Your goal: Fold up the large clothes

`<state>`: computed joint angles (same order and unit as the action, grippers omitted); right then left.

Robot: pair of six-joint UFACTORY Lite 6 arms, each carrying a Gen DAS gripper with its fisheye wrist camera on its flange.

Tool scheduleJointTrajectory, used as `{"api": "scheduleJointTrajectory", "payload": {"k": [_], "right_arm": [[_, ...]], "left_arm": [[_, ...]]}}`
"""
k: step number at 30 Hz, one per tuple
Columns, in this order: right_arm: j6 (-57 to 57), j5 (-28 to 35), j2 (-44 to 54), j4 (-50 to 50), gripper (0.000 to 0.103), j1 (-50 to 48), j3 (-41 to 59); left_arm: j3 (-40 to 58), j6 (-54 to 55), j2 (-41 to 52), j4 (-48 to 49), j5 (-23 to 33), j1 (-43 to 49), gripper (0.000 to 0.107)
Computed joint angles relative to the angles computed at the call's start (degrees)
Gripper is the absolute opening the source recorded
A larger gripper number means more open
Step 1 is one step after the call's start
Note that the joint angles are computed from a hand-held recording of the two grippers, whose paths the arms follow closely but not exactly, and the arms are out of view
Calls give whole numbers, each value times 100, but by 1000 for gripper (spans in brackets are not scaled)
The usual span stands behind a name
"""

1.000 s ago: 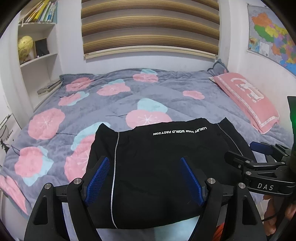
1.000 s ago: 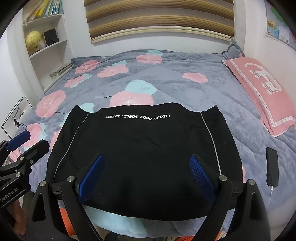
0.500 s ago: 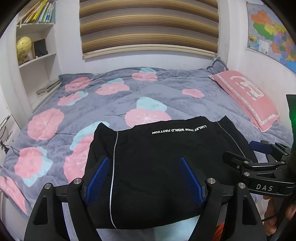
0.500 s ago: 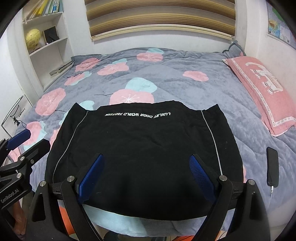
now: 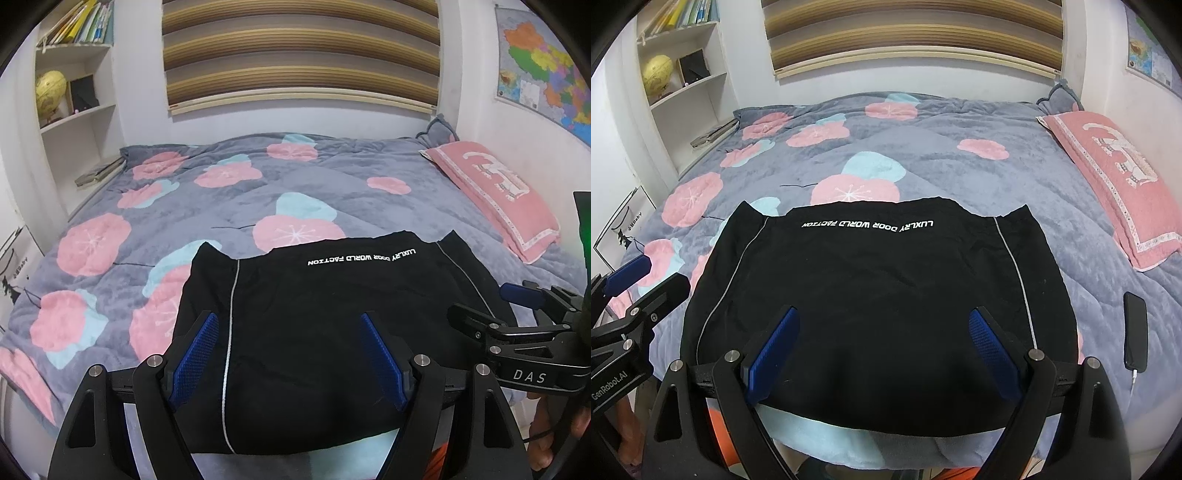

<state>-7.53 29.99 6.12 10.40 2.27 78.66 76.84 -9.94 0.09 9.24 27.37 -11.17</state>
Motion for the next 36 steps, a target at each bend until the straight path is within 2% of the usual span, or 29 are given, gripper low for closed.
{"api": "scheduleJointTrajectory", "payload": {"k": [25, 33, 36], "right_arm": [[-345, 150, 207, 284, 94, -156, 87], [-419, 184, 351, 349, 94, -193, 170], [-441, 190, 384, 367, 94, -197, 192]], "left_arm": [[14, -96, 150, 140, -25, 27, 80], [136, 77, 355, -145, 22, 164, 80], [120, -113, 366, 61, -6, 159, 80]]}}
